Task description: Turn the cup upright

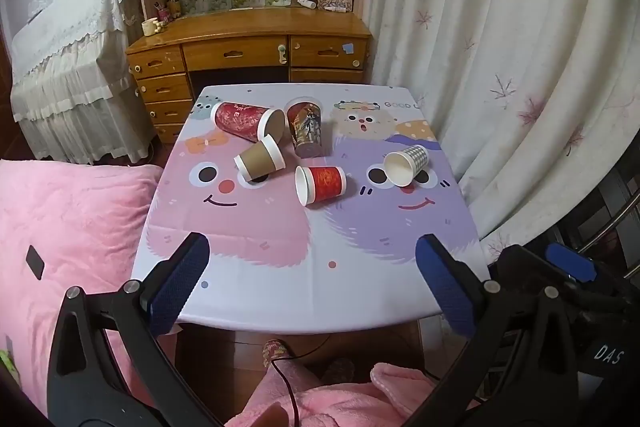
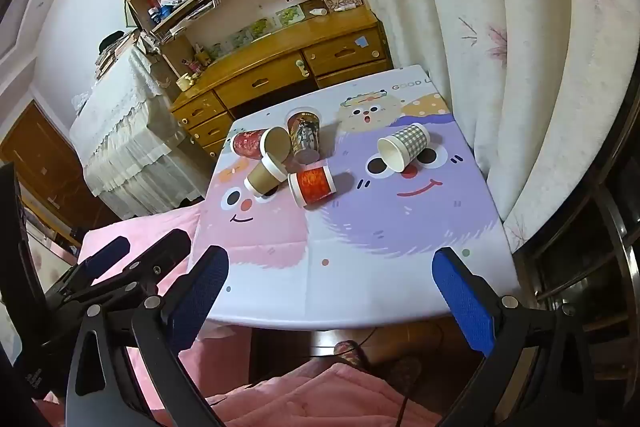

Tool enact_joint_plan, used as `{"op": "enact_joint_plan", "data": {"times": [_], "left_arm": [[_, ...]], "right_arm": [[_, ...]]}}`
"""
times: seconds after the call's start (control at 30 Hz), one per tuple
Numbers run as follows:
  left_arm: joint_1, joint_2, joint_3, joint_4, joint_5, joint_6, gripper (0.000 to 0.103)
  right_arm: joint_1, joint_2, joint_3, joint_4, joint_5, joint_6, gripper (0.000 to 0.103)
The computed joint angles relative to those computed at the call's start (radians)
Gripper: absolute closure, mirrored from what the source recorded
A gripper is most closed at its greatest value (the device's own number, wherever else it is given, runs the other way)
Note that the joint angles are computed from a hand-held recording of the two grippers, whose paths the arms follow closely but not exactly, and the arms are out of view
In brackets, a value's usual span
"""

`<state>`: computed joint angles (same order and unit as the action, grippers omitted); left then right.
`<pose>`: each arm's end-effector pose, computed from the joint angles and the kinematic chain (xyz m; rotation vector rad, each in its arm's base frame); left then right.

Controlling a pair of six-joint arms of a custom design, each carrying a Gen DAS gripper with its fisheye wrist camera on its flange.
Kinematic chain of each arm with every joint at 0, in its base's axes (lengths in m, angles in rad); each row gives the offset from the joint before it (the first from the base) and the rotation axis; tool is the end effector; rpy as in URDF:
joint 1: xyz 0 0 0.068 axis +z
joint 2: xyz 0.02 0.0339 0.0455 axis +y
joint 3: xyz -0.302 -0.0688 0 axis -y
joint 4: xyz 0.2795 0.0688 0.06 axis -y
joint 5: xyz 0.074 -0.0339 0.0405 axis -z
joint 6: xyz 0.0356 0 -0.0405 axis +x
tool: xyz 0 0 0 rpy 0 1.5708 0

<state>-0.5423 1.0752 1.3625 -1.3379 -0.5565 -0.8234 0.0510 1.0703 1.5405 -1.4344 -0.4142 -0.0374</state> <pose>0.1632 -0.0764 0.4255 -0.5160 2.3470 0.1286 0.1569 0.0224 0.4710 -0.2736 2.4808 0.5286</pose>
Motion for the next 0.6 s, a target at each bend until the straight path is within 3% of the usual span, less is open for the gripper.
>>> {"op": "enact_joint_plan", "data": {"times": [0.6], "left_arm": [[-0.032,-0.015,-0.018,-0.005,-0.013,-0.025,0.001]], "right_arm": [[-0.047,0.005,0.025,-0.037,-0.017,-0.048,0.0]]}}
